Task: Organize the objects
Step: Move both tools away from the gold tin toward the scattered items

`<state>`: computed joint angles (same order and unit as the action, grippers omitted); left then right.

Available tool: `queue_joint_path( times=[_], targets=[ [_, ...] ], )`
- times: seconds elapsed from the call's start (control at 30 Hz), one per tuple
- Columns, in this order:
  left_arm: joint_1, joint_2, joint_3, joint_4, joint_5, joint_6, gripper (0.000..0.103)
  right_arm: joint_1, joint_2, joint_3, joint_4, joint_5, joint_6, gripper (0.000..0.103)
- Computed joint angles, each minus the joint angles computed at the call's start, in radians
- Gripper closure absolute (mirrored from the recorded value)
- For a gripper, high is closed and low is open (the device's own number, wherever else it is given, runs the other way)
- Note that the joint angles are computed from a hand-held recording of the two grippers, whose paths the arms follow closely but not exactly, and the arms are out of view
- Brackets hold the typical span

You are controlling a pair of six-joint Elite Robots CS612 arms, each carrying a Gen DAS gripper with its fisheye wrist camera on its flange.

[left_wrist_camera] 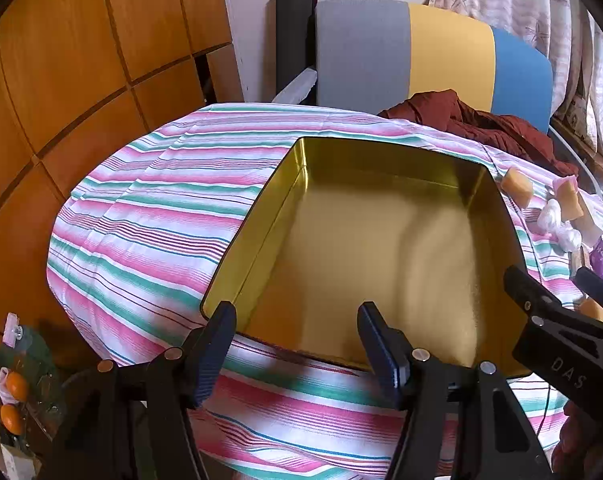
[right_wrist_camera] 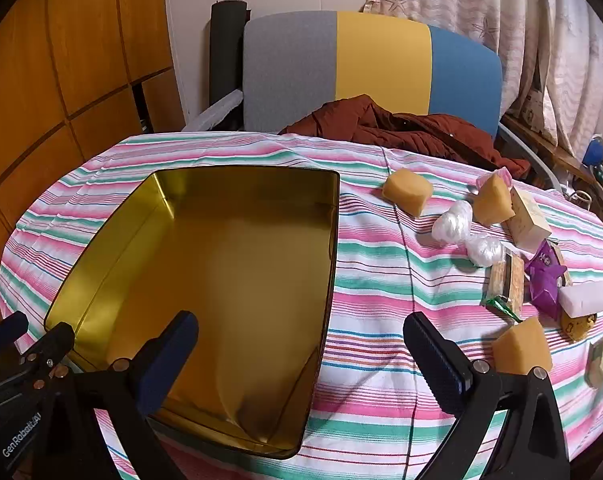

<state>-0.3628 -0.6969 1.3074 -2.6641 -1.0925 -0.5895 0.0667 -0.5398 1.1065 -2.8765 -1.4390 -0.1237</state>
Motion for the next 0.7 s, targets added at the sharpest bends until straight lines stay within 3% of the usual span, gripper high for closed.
queue_joint_path(
  times=[0.7],
  targets=[
    [-0.003, 0.003, -0.006, 0.021, -0.013, 0.004, 0.039, -0.006, -0.006, 0.012, -0.002, 0.010, 0.004, 0.000]
  ],
)
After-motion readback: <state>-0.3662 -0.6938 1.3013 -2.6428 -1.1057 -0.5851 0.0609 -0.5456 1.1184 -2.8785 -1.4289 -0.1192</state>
